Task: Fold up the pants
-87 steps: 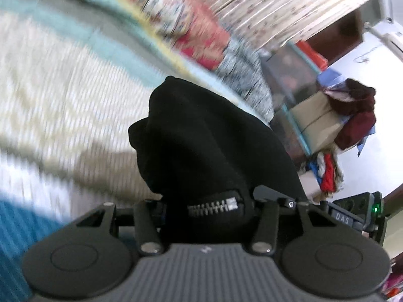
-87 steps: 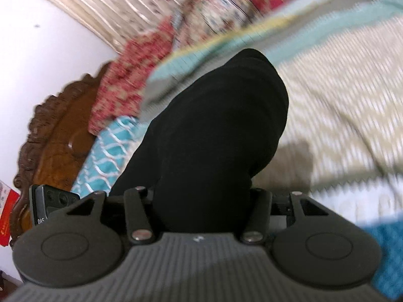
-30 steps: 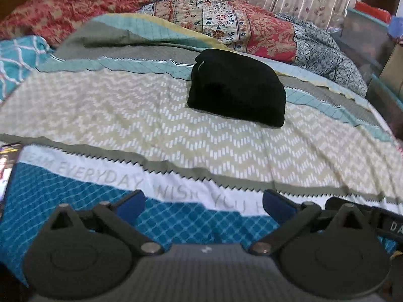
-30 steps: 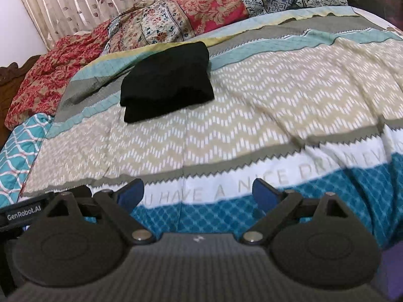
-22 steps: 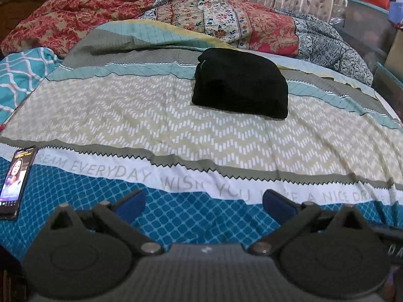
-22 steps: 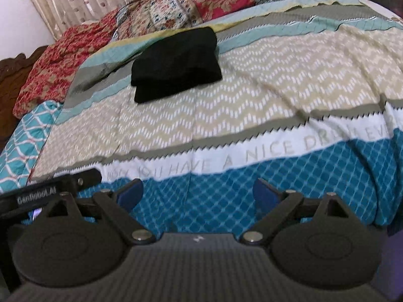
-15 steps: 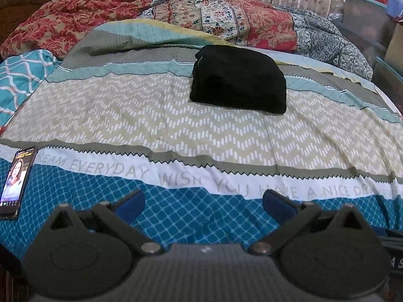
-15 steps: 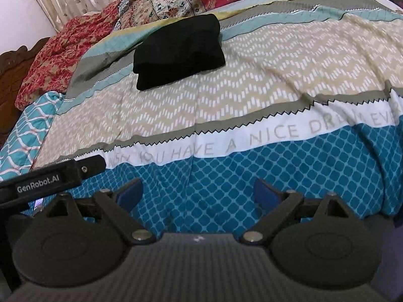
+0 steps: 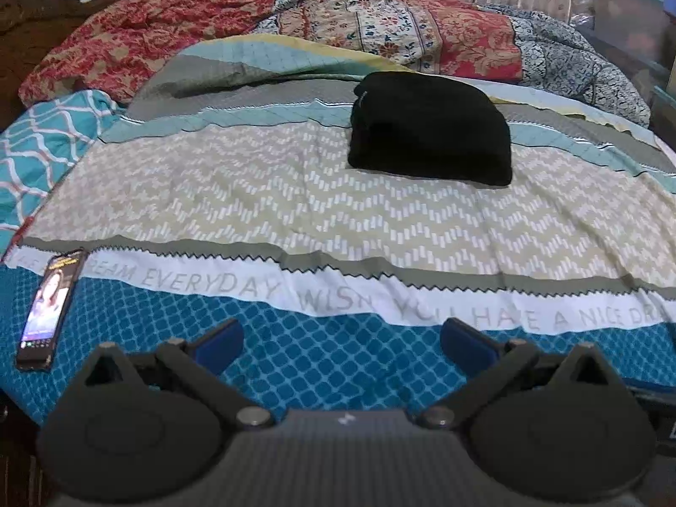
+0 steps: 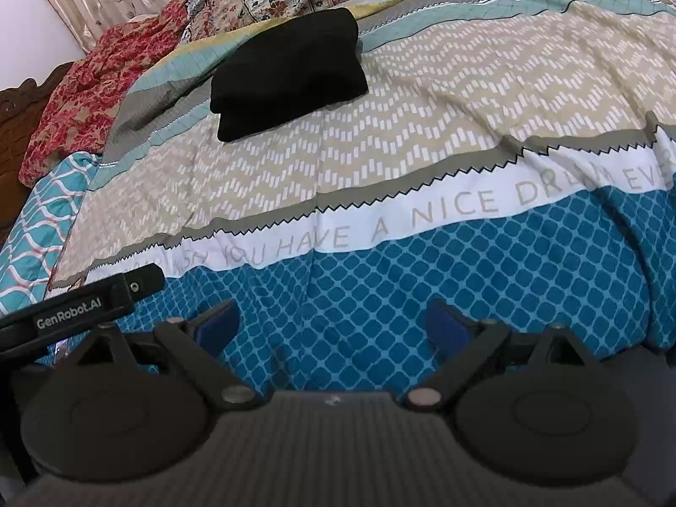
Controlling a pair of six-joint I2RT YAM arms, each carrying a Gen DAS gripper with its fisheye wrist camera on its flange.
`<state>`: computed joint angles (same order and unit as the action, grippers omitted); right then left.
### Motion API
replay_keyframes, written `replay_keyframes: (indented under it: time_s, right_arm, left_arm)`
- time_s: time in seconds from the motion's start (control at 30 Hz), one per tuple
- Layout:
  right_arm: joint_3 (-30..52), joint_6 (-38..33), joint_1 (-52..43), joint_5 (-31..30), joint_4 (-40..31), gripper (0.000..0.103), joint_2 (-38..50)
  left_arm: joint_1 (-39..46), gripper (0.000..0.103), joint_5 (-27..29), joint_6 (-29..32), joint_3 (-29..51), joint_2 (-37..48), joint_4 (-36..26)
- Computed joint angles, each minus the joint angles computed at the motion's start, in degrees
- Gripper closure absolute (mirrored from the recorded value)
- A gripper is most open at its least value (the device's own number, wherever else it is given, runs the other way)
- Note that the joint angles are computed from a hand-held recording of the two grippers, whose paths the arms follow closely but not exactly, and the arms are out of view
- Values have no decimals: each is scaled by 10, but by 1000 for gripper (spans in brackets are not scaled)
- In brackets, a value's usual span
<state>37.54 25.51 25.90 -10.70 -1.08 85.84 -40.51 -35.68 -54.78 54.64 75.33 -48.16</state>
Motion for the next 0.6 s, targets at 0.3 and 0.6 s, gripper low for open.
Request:
replay_keyframes:
  time_s: [0.3, 0.6]
  right_arm:
    - [7, 5, -1, -1, -8, 7, 11]
    - [8, -7, 3, 6, -11, 7, 9]
  left_arm:
    - [0, 0, -19, 5, -3, 11, -9]
    - [0, 0, -15, 11, -6, 17, -11]
